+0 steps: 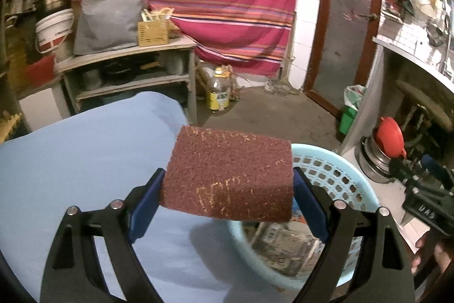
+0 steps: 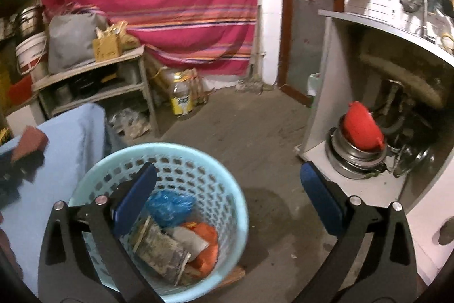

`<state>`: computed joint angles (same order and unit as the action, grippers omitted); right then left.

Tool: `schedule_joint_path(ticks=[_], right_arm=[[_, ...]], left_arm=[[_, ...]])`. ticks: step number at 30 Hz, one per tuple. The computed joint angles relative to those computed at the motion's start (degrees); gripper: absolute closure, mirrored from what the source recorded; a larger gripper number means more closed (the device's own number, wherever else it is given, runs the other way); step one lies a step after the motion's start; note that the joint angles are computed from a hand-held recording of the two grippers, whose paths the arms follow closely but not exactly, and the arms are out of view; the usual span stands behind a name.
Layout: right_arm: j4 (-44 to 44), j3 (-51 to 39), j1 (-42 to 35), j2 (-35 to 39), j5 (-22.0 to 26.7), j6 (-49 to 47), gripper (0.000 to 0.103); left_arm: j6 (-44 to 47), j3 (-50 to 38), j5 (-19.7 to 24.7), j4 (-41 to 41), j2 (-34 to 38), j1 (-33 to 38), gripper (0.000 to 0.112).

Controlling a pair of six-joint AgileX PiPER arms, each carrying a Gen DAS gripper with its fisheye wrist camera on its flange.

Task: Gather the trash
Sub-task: 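Open both grippers to drop the packet and maroon pad into the basket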

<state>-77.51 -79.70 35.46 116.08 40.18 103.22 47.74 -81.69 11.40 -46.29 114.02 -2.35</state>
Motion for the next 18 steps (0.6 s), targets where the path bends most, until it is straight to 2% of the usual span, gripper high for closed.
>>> schedule_joint_path(ticks=[8, 15, 18], right_arm=[[-0.8, 4.3, -2.2, -2.7, -2.1, 4.7, 0.004], [0.3, 4.8, -3.1, -3.0, -2.5, 4.7, 0.004], [0.3, 4.9, -3.2, -2.9, -2.7, 4.8, 0.004]], left_arm=[[-12.5, -5.8, 1.0, 13.0, 5.0, -4.8, 0.026], [-19.7, -12.8, 5.8, 20.9, 9.2, -6.3, 0.026], [-18.6, -14.8, 7.9, 19.5, 10.3, -6.2, 0.025]])
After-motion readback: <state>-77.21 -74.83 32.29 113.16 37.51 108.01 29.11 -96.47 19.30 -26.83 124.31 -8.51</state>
